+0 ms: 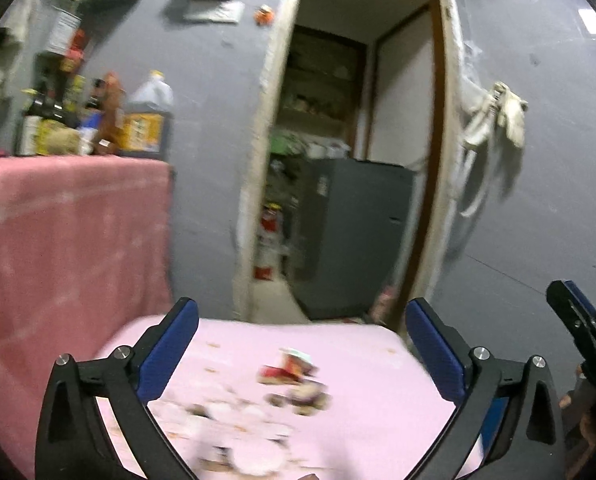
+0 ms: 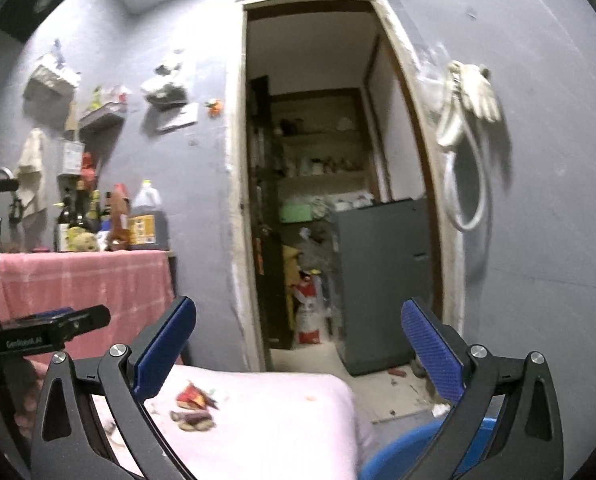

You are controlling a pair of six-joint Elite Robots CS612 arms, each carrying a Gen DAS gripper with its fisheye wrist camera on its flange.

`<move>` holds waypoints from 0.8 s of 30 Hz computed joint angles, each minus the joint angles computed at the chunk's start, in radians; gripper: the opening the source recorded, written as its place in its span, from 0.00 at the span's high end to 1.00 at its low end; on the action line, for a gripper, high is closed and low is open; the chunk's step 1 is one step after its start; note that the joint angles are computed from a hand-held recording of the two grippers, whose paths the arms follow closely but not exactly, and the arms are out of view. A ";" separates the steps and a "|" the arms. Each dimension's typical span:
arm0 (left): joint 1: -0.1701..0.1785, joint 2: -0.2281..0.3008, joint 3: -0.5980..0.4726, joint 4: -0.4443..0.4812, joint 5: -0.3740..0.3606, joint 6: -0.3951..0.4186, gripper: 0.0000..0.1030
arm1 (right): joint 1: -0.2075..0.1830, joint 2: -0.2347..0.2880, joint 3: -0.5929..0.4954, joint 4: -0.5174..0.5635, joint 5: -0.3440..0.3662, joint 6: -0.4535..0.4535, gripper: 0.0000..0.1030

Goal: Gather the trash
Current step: 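Move both open tools back over the remaining trash on the table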

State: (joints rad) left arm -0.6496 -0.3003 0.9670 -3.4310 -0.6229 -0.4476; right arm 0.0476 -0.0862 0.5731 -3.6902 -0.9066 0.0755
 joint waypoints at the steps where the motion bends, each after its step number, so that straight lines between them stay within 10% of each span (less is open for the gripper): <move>1: -0.001 -0.003 0.012 -0.016 0.030 0.004 0.02 | 0.004 0.003 -0.005 -0.008 0.009 -0.001 0.00; 14: 0.016 -0.005 0.090 -0.008 0.171 -0.076 0.02 | 0.055 0.100 -0.177 0.136 0.088 -0.165 0.00; 24: 0.052 -0.008 0.106 0.143 0.031 -0.214 0.02 | 0.080 0.058 -0.131 0.533 -0.001 -0.436 0.00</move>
State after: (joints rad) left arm -0.5977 -0.3086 1.0734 -3.2885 -0.5916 -0.6614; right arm 0.1276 -0.0279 0.4420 -3.1569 -0.9080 -0.3601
